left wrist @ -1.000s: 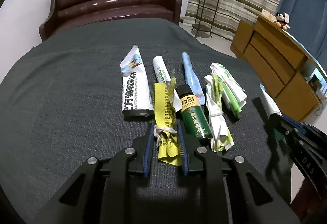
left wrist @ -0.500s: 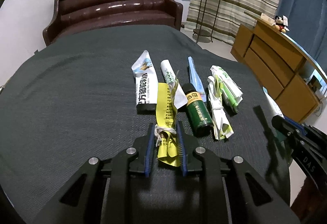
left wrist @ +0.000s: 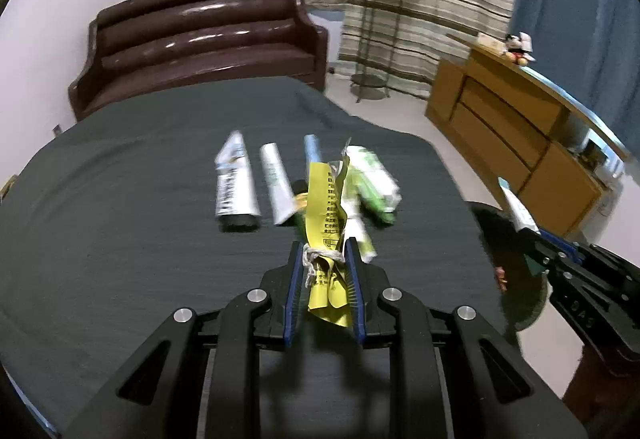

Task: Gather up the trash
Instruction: 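Carry the tube and yellow wrapper over the bin and open both tools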

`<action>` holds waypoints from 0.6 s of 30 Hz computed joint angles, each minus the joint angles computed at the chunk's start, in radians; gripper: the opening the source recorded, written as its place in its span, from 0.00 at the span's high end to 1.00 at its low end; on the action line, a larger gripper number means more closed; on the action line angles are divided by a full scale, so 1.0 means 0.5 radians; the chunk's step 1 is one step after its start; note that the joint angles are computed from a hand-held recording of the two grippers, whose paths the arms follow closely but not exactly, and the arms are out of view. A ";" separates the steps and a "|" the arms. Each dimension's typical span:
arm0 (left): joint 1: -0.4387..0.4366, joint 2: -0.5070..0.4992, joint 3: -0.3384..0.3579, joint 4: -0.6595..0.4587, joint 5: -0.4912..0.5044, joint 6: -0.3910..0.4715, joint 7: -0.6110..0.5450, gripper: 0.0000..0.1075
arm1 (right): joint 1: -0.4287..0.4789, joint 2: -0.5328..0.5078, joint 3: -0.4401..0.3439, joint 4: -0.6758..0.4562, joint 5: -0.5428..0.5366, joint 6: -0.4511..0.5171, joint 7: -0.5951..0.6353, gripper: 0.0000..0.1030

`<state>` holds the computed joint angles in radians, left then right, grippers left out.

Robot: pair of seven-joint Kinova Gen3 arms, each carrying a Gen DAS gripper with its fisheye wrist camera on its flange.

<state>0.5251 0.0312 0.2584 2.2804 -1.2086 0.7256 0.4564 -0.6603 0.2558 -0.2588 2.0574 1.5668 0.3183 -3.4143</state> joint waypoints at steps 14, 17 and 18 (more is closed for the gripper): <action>0.162 0.249 -0.053 -0.227 -0.244 -0.100 0.011 0.80 | 0.150 -0.129 -0.010 0.190 0.160 0.162 -0.214 0.88; 0.211 0.309 -0.071 -0.284 -0.259 -0.101 -0.005 0.80 | 0.195 -0.135 -0.016 0.210 0.205 0.173 -0.262 0.88; 0.218 0.325 -0.082 -0.302 -0.264 -0.115 -0.018 0.80 | 0.208 -0.136 -0.020 0.213 0.216 0.178 -0.273 0.88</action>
<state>0.6343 0.1936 0.2175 2.1291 -1.3406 0.6683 0.4474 -0.5564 0.1881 -0.2686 2.1641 1.6750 0.4072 -3.5506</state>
